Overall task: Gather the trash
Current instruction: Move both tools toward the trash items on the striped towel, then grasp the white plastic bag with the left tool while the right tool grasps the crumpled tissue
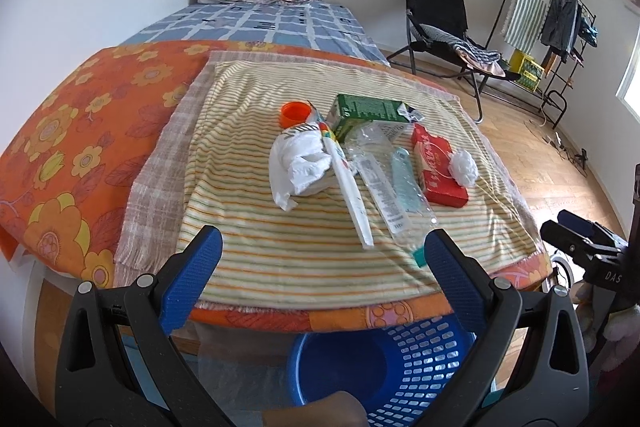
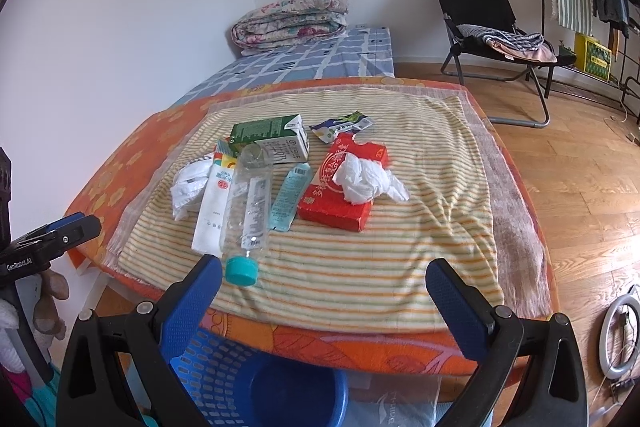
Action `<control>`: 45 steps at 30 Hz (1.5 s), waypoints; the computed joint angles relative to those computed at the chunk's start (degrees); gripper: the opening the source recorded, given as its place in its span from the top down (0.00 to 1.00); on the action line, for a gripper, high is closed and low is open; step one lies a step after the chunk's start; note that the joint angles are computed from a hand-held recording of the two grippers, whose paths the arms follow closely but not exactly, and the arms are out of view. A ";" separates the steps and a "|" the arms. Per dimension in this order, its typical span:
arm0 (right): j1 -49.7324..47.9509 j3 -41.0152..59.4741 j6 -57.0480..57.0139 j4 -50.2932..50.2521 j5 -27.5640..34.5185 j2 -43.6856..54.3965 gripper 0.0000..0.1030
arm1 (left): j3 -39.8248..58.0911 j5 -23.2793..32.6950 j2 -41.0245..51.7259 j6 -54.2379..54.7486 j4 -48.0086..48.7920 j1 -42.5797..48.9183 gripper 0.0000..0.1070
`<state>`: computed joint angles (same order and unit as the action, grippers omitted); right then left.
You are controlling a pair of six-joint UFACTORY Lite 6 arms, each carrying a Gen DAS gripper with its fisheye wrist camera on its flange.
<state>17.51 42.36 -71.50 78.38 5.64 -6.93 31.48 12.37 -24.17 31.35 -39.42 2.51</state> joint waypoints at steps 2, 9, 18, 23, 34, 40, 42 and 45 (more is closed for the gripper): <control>-0.51 2.79 7.67 -8.82 0.33 2.14 0.00 | 1.99 0.87 2.83 4.76 -4.67 1.71 0.04; -2.30 13.06 21.81 -24.96 2.98 11.31 0.00 | 10.91 5.22 15.51 18.09 -18.88 6.65 0.04; -7.13 30.03 28.35 -29.03 12.41 28.30 0.00 | 24.66 8.60 31.86 18.47 -22.00 7.92 0.20; -10.57 39.36 30.34 -25.83 19.34 37.13 0.01 | 32.73 9.51 41.77 15.02 -19.97 8.23 0.27; -8.79 59.17 46.22 -39.26 23.05 52.05 0.05 | 44.41 13.22 55.55 11.91 -19.95 9.46 0.35; -8.58 66.38 52.62 -43.96 25.84 57.71 0.16 | 48.11 15.09 59.40 11.74 -21.53 9.60 0.41; -8.92 66.75 52.02 -42.90 26.35 58.13 0.17 | 49.00 15.81 60.14 11.89 -21.80 9.31 0.47; -9.02 66.12 52.11 -42.95 25.98 57.74 0.24 | 49.04 15.25 59.89 11.98 -21.62 8.62 0.53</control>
